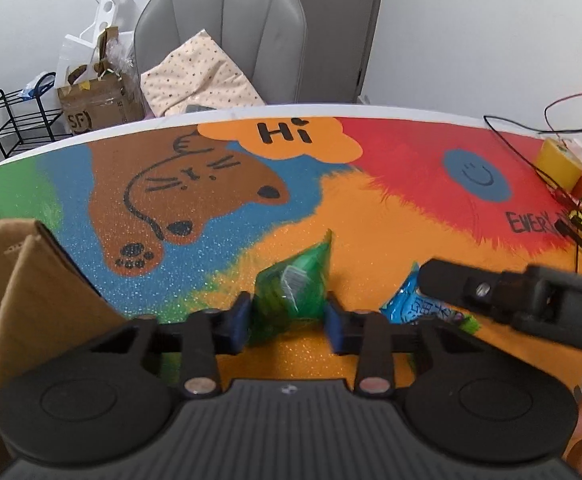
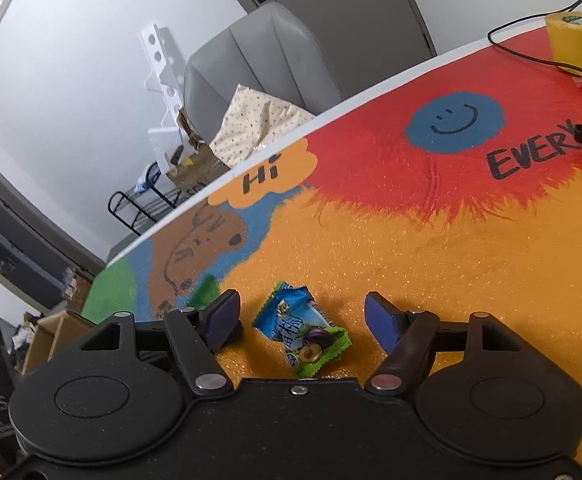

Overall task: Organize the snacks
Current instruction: 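Grasp the green candy bag with the left tool while the right tool grasps the blue-green snack pack, then carry both snacks over the cardboard box and open both tools to drop them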

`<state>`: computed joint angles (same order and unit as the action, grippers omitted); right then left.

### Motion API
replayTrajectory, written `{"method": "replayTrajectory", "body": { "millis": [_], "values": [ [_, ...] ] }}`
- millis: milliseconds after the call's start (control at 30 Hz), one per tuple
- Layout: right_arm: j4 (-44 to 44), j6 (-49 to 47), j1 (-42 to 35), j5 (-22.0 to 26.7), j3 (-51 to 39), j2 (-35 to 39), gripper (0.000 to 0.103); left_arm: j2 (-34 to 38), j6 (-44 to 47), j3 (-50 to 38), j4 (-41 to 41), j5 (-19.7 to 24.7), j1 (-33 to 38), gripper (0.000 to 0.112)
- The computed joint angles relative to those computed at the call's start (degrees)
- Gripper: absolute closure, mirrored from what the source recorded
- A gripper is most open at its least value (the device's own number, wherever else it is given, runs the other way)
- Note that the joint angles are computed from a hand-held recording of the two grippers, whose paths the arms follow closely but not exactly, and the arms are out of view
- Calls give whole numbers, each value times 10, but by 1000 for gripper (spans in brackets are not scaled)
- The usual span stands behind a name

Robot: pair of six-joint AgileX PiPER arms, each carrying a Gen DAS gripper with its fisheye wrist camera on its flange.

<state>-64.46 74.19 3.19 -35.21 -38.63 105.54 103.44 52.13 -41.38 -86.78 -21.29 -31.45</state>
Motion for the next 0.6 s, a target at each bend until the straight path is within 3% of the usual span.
{"method": "replayTrajectory", "body": {
  "millis": [100,133,167,600],
  "values": [
    [-2,7,7,16,-2,0,44,-7,-25,7,21,7,0,81],
    [-22,24,9,25,-7,2,60,-9,-26,9,21,5,-3,82],
    [-26,25,5,18,-5,3,67,-11,-37,12,31,6,-4,82],
    [40,-39,-27,-2,88,-71,70,-77,-97,70,72,-2,-41,83]
  ]
}}
